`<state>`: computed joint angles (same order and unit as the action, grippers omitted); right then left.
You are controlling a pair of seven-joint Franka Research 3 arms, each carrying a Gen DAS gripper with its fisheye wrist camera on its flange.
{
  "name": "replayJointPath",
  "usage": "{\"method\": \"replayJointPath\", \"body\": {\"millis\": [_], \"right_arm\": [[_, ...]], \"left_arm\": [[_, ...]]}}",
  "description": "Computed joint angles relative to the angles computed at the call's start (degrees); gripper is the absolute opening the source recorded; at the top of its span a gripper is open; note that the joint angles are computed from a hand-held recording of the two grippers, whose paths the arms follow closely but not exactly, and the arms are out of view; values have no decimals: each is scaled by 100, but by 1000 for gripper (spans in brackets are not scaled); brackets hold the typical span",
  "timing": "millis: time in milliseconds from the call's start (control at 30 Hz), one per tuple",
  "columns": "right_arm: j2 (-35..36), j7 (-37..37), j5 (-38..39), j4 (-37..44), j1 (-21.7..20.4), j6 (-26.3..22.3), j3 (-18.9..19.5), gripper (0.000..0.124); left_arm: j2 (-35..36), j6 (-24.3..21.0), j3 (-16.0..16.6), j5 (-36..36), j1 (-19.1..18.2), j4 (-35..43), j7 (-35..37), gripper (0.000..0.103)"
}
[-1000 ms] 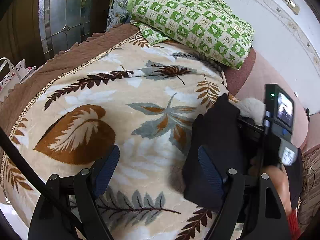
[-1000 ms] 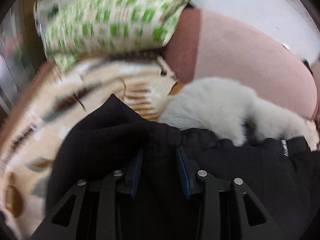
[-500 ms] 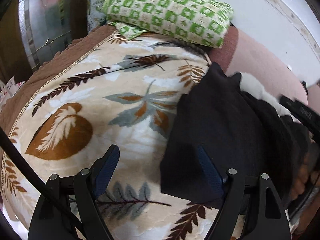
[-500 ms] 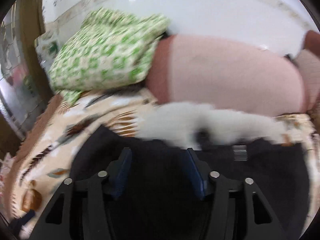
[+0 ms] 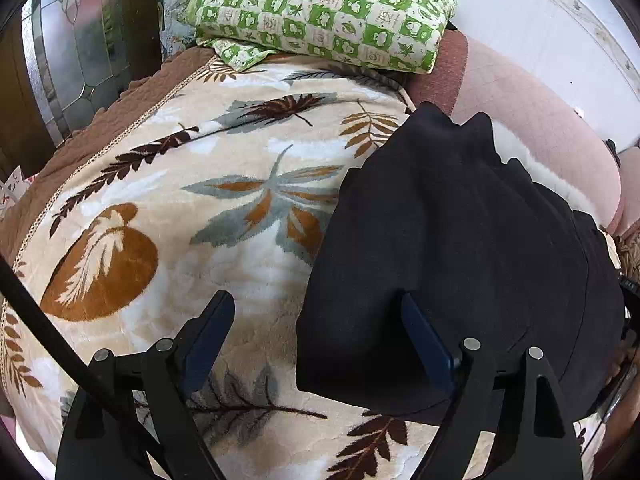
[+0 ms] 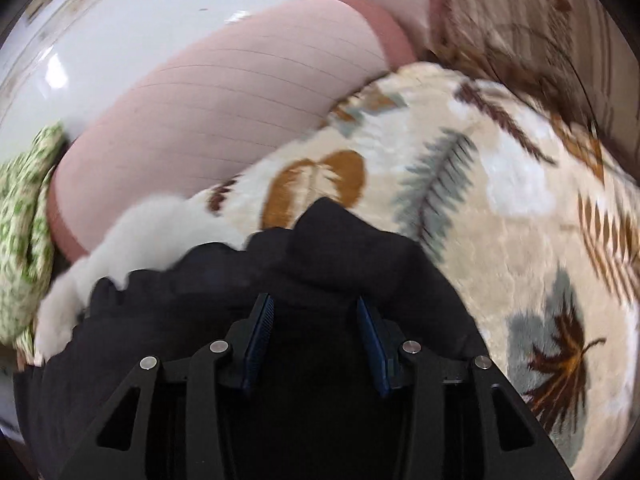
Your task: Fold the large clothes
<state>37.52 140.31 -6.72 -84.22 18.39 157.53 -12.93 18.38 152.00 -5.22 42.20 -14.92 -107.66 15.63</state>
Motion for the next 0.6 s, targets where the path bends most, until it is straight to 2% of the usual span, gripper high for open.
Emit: {"method": "replayJointPath", "body": {"millis": [100, 167, 267, 367, 500, 600], "right_arm": [[-84, 127, -200, -114, 167, -56, -174, 45], [-158, 264, -379, -160, 278, -271, -297, 45], [-414, 518, -973, -373, 502, -653, -520, 46], [-897, 1037, -1848, -811, 860, -692, -760, 51], [-1440, 1098, -2649, -1219, 984, -183, -543, 54], [-1467, 802, -2823, -1143, 885, 59, -100, 54]], "left_arm": [[-38, 31, -28, -100, 35, -40, 62, 85], [-56, 3, -19, -72, 17, -46, 57, 85], [-195, 35, -31, -59, 33, -180, 46, 85], [-375, 158, -28, -39, 87, -369, -72, 85], [-604, 180, 42, 226, 143, -569, -531, 85], [-753, 197, 28, 279, 271, -734, -779, 85]]}}
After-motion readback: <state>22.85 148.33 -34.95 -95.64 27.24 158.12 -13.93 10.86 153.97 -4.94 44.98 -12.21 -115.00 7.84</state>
